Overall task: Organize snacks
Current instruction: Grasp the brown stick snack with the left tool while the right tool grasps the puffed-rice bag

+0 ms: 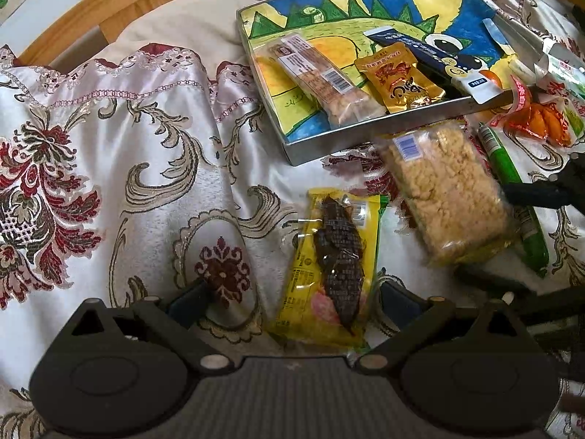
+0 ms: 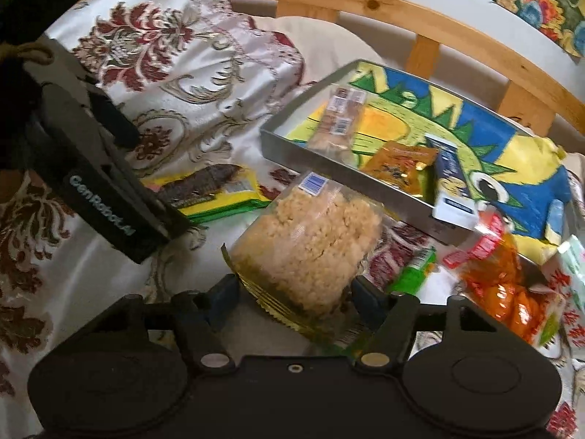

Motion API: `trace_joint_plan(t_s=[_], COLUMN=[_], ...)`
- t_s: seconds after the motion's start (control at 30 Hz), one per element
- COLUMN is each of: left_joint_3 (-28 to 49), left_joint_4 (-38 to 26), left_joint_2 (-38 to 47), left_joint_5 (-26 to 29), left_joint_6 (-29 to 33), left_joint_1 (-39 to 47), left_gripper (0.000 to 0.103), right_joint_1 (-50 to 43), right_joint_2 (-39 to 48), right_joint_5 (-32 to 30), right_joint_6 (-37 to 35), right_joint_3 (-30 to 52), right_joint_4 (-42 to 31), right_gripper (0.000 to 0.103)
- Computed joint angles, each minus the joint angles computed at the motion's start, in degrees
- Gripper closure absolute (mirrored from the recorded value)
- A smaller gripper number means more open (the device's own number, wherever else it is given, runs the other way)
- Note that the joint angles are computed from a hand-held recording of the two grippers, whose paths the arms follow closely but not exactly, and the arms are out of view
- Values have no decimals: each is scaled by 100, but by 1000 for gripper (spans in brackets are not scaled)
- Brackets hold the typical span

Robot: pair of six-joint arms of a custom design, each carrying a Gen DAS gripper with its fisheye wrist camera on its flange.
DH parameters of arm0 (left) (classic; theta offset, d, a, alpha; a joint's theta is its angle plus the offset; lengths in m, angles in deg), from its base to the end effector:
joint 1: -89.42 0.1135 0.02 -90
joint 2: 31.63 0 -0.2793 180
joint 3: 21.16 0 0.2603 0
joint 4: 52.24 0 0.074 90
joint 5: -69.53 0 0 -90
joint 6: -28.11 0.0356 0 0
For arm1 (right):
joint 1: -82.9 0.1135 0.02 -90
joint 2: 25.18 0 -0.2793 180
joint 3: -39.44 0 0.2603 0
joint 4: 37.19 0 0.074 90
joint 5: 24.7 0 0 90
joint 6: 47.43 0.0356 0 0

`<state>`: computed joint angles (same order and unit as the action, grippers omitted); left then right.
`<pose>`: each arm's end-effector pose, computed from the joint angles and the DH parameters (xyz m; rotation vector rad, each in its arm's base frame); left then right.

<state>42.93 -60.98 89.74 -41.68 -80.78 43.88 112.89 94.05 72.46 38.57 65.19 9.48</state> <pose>0.2541 -0.2405 0.0350 0.4972 2.5467 0.1172 0.1888 0.1038 0.0177 -0.6392 2.2931 0.0667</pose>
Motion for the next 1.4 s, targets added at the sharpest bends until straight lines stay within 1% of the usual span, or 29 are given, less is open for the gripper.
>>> trace_joint_plan(t_s=[0.1, 0.13, 0.17, 0.23, 0.4, 0.47, 0.57, 0.63, 0.77, 0.83, 0.9, 0.97, 1.0, 1.03, 1.07, 1.1, 1.2, 1.33, 1.4], left_joint_3=[-19, -24, -25, -24, -45, -49, -53, -51, -70, -109, -153, -193, -208, -214, -210, -206, -196, -265, -327], left_joint_4=[26, 33, 38, 50, 109, 125, 153, 161, 225, 279, 335, 366, 368, 353, 311, 278, 220, 230, 292], left_joint_2=[-22, -27, -31, -24, -27, -22, -16, -11, 1, -23, -64, -104, -123, -139, -155, -161, -177, -307, -400], left_joint_5=[16, 19, 23, 27, 39, 25, 34, 42, 95, 178, 294, 443, 509, 569, 681, 783, 908, 981, 906], left_joint_6=[-23, -40, -55, -75, -48, -40, -4, 1, 75, 98, 104, 122, 119, 107, 105, 87, 55, -1, -26], left_joint_1=[10, 12, 12, 5, 24, 9, 13, -2, 27, 63, 92, 123, 133, 133, 142, 152, 128, 94, 75], left_gripper=[3, 4, 4, 5, 7, 8, 9, 10, 19, 20, 24, 31, 32, 37, 44, 46, 46, 47, 45], right_joint_1=[-36, -36, -52, -135, -414, -561, -827, -840, -862, -880, -906, -1032, -1063, -1080, -1079, -1071, -1083, -1243, -1257], right_joint_2=[-208, -321, -395, -583, -822, -779, -658, -501, -204, -87, -41, 8, -13, -56, -100, -156, -315, -686, -829], right_joint_5=[151, 192, 184, 95, -78, -238, -787, -875, -976, -971, -975, -1184, -1228, -1256, -1272, -1262, -1269, -1467, -1483], right_joint_6=[99, 141, 182, 278, 501, 669, 861, 906, 1065, 1115, 1079, 1113, 1137, 1119, 1088, 1039, 908, 724, 623], right_joint_3=[-73, -111, -170, -288, -333, -205, 62, 233, 569, 688, 796, 836, 840, 832, 811, 794, 709, 548, 451], right_joint_4=[-198, -288, -281, -271, -209, -249, -404, -433, -621, -684, -876, -946, -996, -1041, -1065, -1125, -1310, -1764, -1844], right_gripper=[38, 37, 35, 27, 25, 25, 24, 18, 16, 16, 18, 21, 23, 26, 27, 27, 27, 27, 27])
